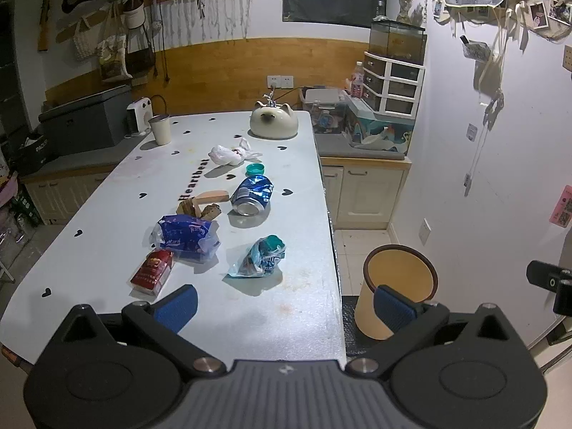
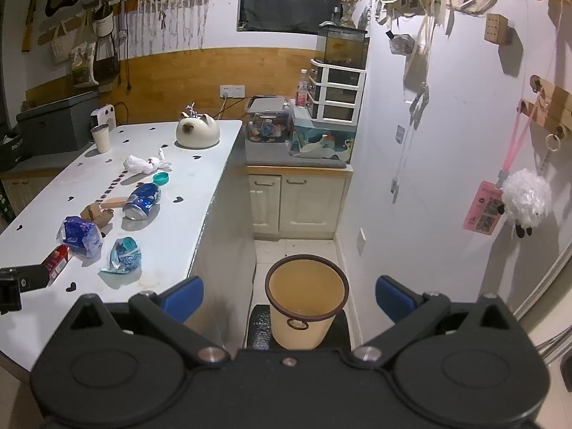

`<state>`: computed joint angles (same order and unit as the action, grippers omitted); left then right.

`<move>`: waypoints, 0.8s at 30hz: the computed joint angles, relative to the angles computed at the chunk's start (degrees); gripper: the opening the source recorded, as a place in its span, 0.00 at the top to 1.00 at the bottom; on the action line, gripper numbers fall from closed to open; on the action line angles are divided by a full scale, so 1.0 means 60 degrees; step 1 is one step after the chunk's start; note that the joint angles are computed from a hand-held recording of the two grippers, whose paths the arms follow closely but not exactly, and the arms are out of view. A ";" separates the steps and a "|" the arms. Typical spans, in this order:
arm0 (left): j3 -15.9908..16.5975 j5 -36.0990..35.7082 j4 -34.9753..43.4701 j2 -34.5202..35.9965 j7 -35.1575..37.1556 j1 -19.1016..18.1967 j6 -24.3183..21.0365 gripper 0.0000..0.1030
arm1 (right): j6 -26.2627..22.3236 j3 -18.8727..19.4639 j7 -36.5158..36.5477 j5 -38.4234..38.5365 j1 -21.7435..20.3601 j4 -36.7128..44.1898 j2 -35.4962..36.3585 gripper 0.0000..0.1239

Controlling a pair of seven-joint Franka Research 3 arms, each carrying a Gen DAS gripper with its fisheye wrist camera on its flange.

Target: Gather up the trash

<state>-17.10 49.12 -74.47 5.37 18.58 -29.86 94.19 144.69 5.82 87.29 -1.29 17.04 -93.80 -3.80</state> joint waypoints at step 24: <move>0.0009 -0.0029 0.0027 0.0012 0.0019 -0.0008 -0.0019 0.00 | -0.0097 -0.0008 0.0050 -0.0063 0.0033 0.0171 0.0121 0.17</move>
<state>-17.05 48.95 -74.31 5.44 18.70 -29.91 94.08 144.11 5.78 87.59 -1.67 17.25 -92.77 -3.07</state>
